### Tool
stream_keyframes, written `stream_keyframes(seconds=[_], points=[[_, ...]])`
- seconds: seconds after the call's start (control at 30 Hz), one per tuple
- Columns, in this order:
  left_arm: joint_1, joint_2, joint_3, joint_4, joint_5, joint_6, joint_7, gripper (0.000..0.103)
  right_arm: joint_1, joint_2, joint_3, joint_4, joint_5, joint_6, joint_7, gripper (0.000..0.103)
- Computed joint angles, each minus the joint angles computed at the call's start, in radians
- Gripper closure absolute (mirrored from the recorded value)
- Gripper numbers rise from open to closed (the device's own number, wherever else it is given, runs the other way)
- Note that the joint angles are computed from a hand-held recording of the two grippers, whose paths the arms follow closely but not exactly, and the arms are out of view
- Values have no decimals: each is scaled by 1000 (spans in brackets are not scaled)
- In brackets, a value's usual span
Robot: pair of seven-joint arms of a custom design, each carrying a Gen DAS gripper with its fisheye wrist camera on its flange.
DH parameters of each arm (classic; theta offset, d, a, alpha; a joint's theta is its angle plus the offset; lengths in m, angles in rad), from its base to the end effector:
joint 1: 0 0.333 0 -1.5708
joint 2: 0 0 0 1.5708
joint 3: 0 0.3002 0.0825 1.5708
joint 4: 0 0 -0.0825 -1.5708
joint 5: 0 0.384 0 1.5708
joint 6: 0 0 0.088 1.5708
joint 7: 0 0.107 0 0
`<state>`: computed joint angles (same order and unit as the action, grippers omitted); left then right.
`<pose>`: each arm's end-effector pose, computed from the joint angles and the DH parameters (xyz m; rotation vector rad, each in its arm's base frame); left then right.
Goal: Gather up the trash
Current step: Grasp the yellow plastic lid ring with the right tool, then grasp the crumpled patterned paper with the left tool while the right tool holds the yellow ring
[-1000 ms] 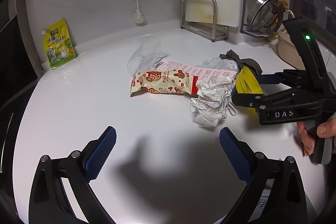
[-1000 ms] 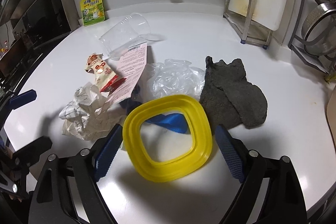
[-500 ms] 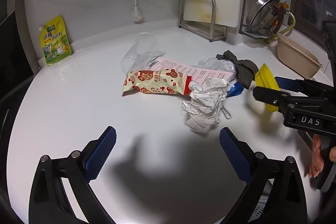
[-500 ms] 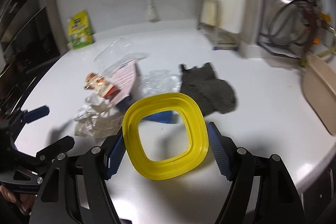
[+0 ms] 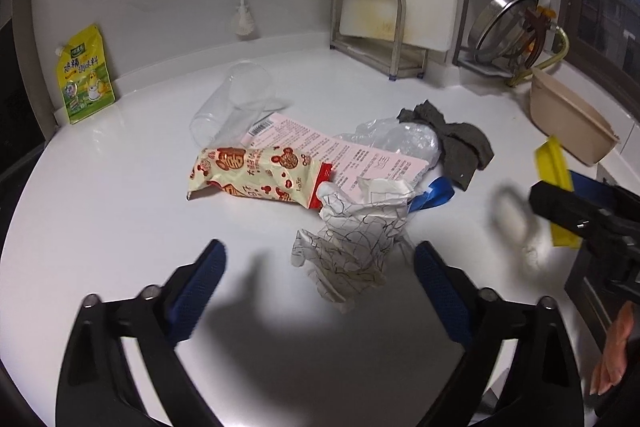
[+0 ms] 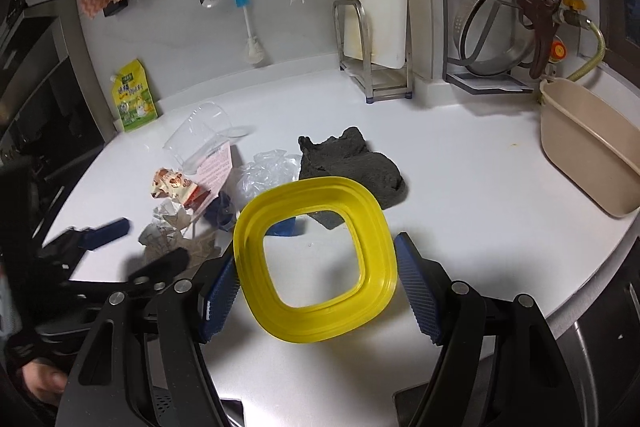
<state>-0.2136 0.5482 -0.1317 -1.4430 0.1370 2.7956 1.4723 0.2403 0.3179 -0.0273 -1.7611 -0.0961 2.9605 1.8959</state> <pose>0.7098 -0.2379 0.4566 -1.4961 2.0446 -0.8893 0.6688 0.1535 0.4772 -1.6353 1.6689 -0.6144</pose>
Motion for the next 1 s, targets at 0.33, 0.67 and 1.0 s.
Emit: stream_keyframes(seconds=[0.33, 0.67, 1.0], points=[[35, 4, -32, -1, -42, -60, 36, 89, -4, 1, 11, -1, 25, 2, -27, 32], [91, -33, -71, -61, -126, -21, 137, 97, 25, -5, -13, -11, -25, 6, 16, 32], [98, -75, -73, -130, -149, 94, 202, 34, 4, -15, 8, -27, 4, 24, -2, 32]])
